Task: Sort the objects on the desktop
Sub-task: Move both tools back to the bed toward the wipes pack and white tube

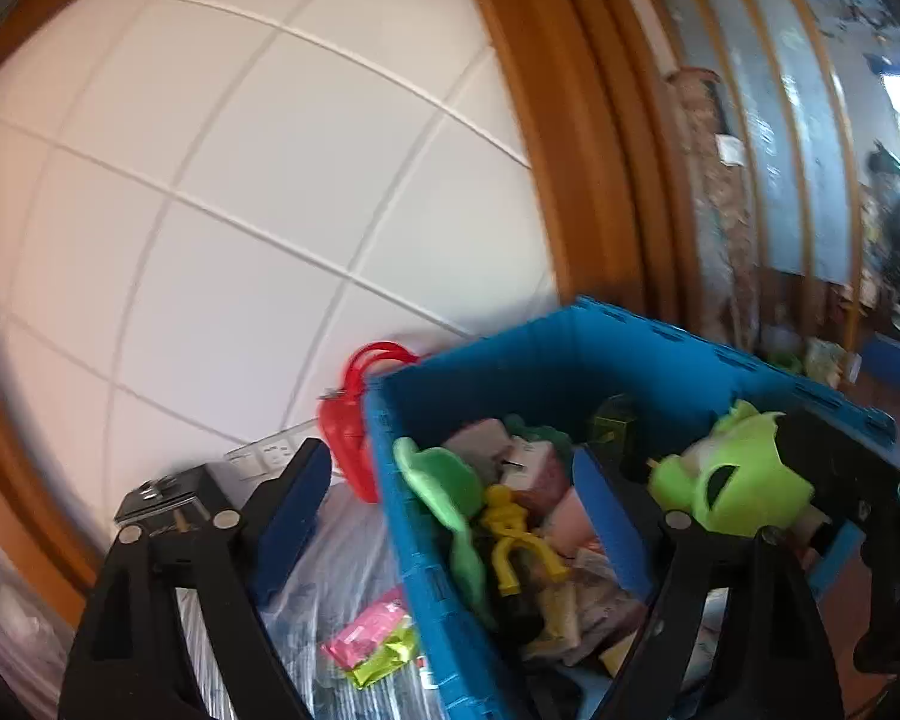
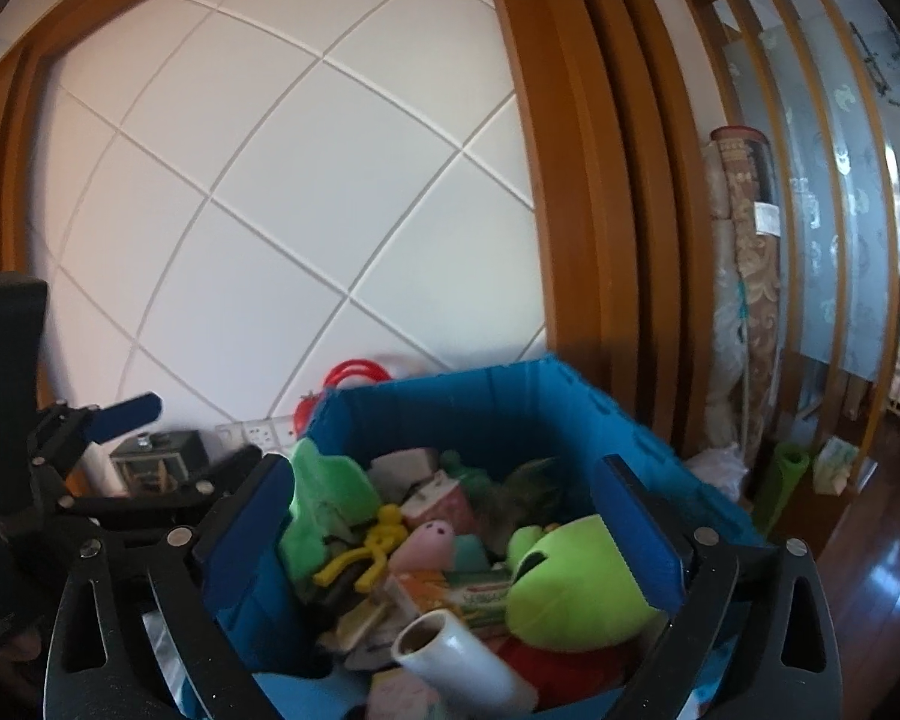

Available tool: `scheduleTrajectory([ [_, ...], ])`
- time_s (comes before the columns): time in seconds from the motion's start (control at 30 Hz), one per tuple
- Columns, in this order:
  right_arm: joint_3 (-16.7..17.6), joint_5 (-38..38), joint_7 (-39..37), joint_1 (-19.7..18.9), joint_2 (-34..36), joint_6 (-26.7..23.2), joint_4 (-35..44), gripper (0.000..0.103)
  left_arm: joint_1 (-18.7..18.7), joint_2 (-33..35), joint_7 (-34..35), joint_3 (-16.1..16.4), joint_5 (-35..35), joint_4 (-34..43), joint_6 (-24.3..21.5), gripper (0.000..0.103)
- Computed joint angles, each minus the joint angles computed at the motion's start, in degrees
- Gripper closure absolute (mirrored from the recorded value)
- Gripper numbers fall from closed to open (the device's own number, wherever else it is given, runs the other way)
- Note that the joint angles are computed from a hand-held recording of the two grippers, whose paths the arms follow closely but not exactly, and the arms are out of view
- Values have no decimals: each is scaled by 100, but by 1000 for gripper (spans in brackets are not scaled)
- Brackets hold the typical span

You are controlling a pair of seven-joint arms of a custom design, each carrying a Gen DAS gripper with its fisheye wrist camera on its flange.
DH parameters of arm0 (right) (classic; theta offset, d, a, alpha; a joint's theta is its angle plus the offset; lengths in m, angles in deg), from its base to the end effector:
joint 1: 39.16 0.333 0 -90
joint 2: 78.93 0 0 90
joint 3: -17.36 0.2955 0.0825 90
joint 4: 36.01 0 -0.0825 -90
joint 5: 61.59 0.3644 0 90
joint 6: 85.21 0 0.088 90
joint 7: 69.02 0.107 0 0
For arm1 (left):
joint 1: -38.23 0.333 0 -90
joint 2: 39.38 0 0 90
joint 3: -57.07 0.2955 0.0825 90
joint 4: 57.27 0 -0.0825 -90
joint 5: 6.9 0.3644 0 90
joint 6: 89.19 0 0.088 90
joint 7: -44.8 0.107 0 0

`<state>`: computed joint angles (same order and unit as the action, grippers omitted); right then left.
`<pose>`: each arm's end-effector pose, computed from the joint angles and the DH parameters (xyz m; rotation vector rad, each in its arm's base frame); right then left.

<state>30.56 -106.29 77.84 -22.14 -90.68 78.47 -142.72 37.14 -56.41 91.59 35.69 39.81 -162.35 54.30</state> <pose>0.4253 0.3096 0.7123 -1.4784 1.2379 -0.7852 0.4469 -0.2287 0.7317 -1.3371 1.4932 -0.7630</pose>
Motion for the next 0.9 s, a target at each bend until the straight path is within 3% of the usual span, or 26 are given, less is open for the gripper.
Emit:
scheduleTrajectory([
  [0.1, 33, 34, -38, 63, 51, 59, -15, 2, 161, -256, -394, -41, 270, -259, 12, 5],
  [0.4, 112, 1, -148, 329, 317, 83, 193, 1, 539, -861, -640, 53, 94, -914, 150, 5],
  [0.73, 159, -472, 175, 892, 944, -349, 992, 1, 1127, -1599, -73, 391, -583, -1831, 782, 5],
  [0.9, 61, -451, 12, 1439, 1441, -530, 1541, 1, 1505, -2207, 485, 867, -890, -2533, 1160, 5],
])
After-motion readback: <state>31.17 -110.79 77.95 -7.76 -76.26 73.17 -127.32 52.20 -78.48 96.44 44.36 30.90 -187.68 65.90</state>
